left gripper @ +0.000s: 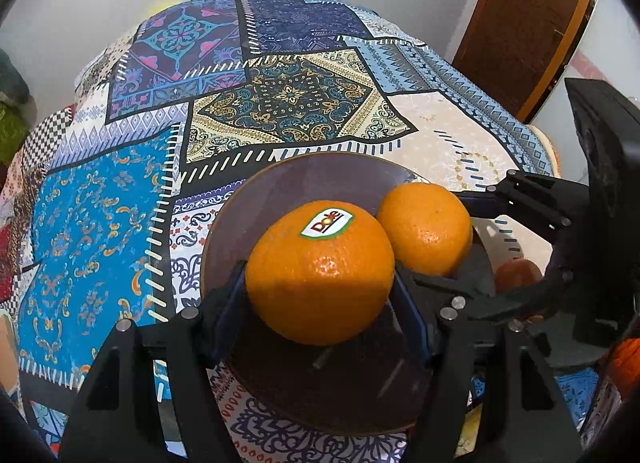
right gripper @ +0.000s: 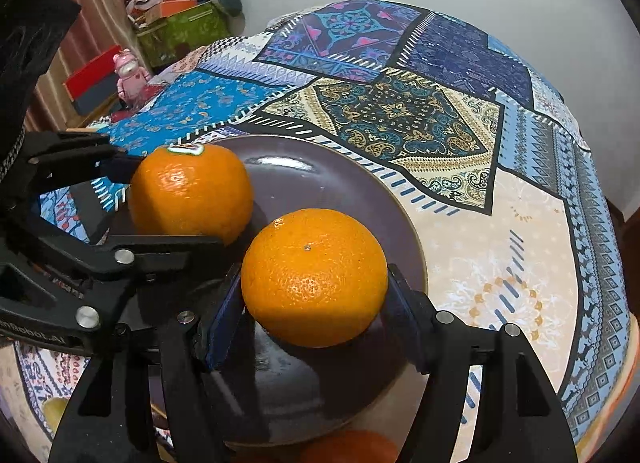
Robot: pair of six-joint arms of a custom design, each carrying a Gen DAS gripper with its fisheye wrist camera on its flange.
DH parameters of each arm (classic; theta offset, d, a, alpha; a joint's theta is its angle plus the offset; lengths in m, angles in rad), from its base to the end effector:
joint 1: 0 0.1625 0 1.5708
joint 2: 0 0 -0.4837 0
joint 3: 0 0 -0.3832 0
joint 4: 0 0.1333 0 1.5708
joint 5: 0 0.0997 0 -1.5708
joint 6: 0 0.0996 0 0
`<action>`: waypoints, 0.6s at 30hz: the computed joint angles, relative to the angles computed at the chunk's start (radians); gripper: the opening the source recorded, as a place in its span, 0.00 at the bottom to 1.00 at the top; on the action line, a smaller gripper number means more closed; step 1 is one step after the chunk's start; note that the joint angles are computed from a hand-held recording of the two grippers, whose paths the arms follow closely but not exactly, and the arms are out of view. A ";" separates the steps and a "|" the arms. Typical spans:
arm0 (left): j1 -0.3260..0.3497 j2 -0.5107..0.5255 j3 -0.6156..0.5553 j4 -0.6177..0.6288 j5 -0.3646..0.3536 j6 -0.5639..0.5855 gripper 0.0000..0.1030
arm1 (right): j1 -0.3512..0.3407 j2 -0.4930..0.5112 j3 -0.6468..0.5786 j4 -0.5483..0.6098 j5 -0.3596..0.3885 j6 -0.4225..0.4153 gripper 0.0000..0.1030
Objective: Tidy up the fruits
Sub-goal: 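Carry both oranges onto the purple plate and open both tools, then lift both open tools away from the plate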
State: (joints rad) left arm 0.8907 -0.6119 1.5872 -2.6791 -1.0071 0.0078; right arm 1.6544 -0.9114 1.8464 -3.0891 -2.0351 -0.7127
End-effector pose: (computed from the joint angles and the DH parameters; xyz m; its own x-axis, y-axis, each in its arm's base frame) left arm -0.3083 -0.6778 0.0529 -0.6969 0.4825 -0.5306 0.6288 0.7669 -0.1285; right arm 0.1432 -0.6465 0.2171 -0.6441 -0.4144 0.6429 -0.6488 0.7412 -0.1723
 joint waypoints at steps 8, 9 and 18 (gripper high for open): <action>0.004 -0.013 0.008 -0.015 -0.038 -0.017 0.66 | 0.002 -0.009 0.010 -0.045 0.023 -0.026 0.64; 0.000 -0.017 0.015 -0.030 -0.034 -0.011 0.66 | 0.003 -0.012 0.013 -0.051 0.028 -0.027 0.64; -0.047 -0.097 0.103 -0.148 -0.001 0.001 0.66 | 0.004 -0.053 0.053 -0.098 0.032 0.013 0.65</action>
State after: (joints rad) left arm 0.8435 -0.7084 1.6903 -2.8272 -1.0082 0.0085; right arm 1.6581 -0.9641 1.8990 -3.1872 -2.0034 -0.6997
